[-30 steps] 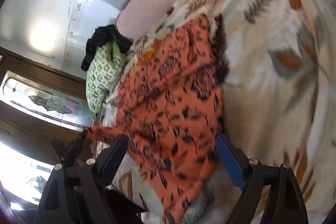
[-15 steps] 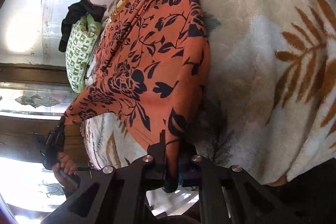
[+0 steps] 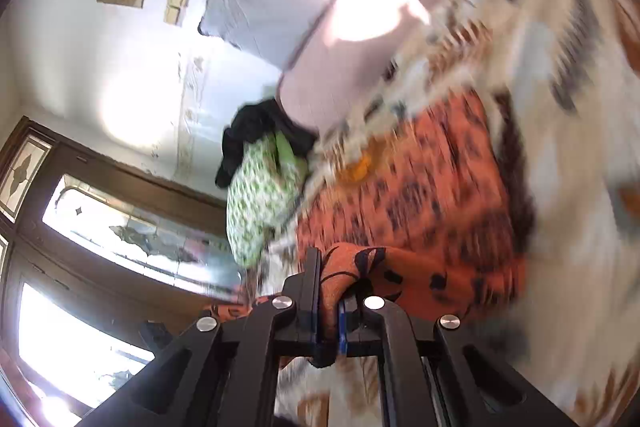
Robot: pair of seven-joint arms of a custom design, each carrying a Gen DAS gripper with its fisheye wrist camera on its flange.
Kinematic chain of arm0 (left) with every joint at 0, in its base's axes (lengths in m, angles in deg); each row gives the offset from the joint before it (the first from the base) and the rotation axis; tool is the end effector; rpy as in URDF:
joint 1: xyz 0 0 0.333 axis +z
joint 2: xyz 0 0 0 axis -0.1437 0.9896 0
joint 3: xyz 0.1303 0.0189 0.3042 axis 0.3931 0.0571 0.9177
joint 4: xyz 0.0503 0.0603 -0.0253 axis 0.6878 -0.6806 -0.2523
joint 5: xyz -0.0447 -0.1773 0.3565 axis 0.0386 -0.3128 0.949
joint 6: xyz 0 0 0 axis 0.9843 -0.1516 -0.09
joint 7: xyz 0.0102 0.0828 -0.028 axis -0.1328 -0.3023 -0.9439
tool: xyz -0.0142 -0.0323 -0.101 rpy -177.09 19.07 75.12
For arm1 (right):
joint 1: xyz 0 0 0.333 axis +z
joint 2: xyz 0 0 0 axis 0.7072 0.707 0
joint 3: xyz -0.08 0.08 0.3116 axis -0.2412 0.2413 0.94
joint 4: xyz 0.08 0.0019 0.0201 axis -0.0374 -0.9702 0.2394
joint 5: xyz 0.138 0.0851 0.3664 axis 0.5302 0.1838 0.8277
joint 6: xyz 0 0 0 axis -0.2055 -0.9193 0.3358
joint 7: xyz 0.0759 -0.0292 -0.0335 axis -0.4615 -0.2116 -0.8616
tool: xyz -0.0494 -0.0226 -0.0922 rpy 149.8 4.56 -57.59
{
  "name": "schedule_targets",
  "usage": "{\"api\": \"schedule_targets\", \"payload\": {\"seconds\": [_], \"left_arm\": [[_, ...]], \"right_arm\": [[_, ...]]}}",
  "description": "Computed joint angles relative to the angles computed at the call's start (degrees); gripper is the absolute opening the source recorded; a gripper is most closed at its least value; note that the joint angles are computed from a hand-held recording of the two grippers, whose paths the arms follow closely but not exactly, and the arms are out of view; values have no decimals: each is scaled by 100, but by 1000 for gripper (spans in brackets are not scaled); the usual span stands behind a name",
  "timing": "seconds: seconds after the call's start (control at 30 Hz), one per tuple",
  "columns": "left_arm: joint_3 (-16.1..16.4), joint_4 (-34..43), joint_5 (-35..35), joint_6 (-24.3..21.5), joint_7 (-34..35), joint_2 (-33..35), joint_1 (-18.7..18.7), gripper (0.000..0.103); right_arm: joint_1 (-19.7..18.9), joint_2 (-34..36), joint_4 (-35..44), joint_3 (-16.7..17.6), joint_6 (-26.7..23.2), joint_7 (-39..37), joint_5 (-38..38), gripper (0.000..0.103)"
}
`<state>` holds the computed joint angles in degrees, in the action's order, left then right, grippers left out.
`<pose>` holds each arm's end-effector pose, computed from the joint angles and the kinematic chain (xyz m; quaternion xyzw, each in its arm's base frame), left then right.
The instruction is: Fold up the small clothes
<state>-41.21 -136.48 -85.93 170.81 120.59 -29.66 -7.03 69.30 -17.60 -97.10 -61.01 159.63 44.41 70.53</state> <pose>0.5801 -0.0175 0.6469 -0.5505 0.6999 -0.4486 0.0760 0.4093 -0.0154 0.5938 -0.3578 0.7443 0.0413 0.5624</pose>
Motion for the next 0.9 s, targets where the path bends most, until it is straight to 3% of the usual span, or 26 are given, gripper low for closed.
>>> {"api": "schedule_targets", "payload": {"seconds": [0.03,0.1,0.13,0.17,0.2,0.23,0.3,0.4,0.47,0.5,0.6,0.73,0.77,0.8,0.83,0.87,0.9], "left_arm": [[-125,358,341,305,-334,441,-35,16],[-304,1033,887,719,-924,1322,-75,16],[-214,1407,1523,891,-1495,1822,-266,21],[-212,1850,2393,751,-2246,2297,-320,22],[-59,2133,3099,649,-2804,2622,-489,22],[0,2238,3464,577,-3105,2784,-538,22],[-192,1884,3233,716,-2981,2646,-274,22],[-571,764,2717,1213,-2127,1892,245,43],[-679,20,2170,1381,-1486,1318,466,60],[-669,-179,1891,1285,-1233,1141,506,63],[-566,-638,1527,867,-717,820,409,64],[-545,-700,2033,1030,-1124,1035,118,64],[-537,-569,2241,901,-1393,1174,72,64],[-538,-512,2613,974,-1693,1267,-11,62],[-515,-511,2787,1056,-1708,1274,-94,39],[-655,-381,2635,819,-1543,1327,24,15],[-595,-243,2791,624,-1780,1356,-49,15]], "right_arm": [[264,500,428,-411,-104,-316,154,7],[427,1447,1124,-891,-396,-1046,867,10],[562,1894,1407,-1177,-530,-1187,889,12],[497,2300,1608,-1275,-707,-927,509,30],[310,2578,1610,-1173,-671,-265,-273,77],[-20,2655,1457,-871,-382,181,-660,90],[-80,2406,1150,-685,-142,-132,-315,90],[-677,1859,508,39,209,146,-1090,90],[-1040,1511,192,381,-236,450,-1497,90],[-1109,1453,123,442,-508,499,-1607,90],[-1440,1370,-89,874,-1095,808,-2379,90],[-1464,1687,-30,1067,-660,906,-2682,89],[-1553,1879,140,1124,-820,1112,-2873,87],[-1520,2116,385,1024,-1264,1169,-2776,76],[-1621,2209,499,1124,-1397,1424,-3081,71],[-1617,2225,584,1125,-1495,1359,-3082,58],[-1536,2181,685,1066,-1703,1291,-2931,21]]}}
